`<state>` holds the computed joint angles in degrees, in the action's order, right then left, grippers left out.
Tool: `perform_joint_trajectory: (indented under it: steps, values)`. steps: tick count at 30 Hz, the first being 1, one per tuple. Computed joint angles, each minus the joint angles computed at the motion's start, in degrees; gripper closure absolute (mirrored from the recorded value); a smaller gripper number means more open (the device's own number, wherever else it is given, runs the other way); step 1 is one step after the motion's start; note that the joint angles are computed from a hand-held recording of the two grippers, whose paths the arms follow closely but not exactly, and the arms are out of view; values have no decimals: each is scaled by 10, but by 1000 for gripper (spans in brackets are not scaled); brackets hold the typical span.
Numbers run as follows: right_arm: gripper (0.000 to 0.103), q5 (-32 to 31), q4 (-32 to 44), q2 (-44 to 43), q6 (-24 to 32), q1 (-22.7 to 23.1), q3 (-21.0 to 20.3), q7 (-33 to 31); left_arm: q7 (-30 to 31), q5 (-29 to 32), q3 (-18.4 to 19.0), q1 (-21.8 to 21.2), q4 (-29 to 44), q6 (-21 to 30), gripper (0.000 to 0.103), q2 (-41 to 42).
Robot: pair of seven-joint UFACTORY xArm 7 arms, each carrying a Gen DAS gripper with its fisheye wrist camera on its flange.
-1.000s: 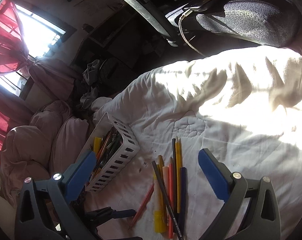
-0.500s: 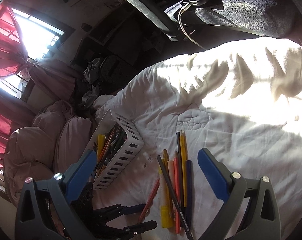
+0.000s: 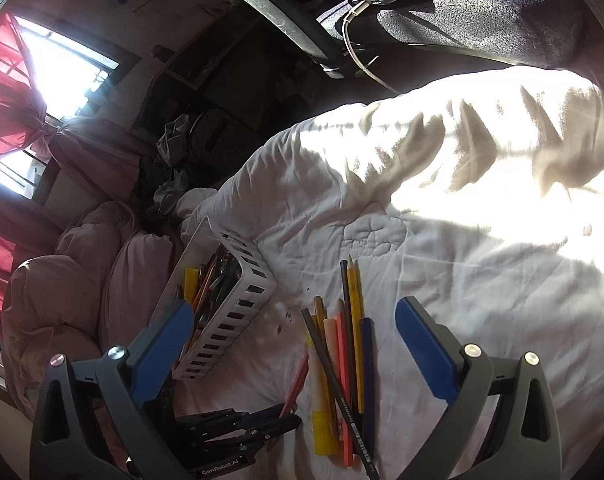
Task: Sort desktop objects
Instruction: 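Close the left tool on the pink pencil lying on the sheet, then lift the pink pencil with the left tool while the right tool grasps the dark blue pen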
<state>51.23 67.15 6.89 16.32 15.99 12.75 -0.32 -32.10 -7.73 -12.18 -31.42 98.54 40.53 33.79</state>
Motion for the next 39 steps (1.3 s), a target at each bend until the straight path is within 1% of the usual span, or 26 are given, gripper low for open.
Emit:
perform_joint_trajectory:
  steps: [2,3,7,9,11,17,24,26,28,31,33,35,37,39]
  values:
    - [1,-1,0,2,1,0,0,3,6,-32,-13,18,-17,-18,93,-5]
    - [1,-2,1,4,2,0,1,4,7,-33,-12,18,-20,-18,94,-7]
    - [1,-22,3,9,5,1,-1,20,-3,32,16,-17,15,20,95,4]
    - [1,-21,3,12,6,-1,1,21,-9,50,22,-26,25,31,95,6]
    - [1,-17,4,12,6,-3,3,18,-14,54,22,-26,27,33,95,7]
    - [1,-37,4,15,6,-2,3,32,-18,66,23,-28,24,37,96,3]
    - [1,-34,4,16,7,-6,5,31,-24,77,26,-29,19,43,96,-4]
    - [1,-33,3,15,7,-7,6,30,-32,99,36,-40,24,53,96,-5]
    - [1,-27,3,15,6,-8,5,29,-41,138,49,-59,36,70,96,-3]
    - [1,6,6,19,10,-16,9,9,-55,182,62,-77,43,85,96,-5]
    - [1,26,6,20,14,-19,10,-1,-66,193,63,-77,38,85,96,-12]
    - [1,31,6,21,16,-18,8,0,-81,215,70,-84,37,91,96,-18]
    - [1,27,7,23,19,-17,5,5,-100,254,83,-97,39,105,96,-22]
    - [1,24,9,23,25,-16,5,8,-112,280,87,-102,39,116,96,-25]
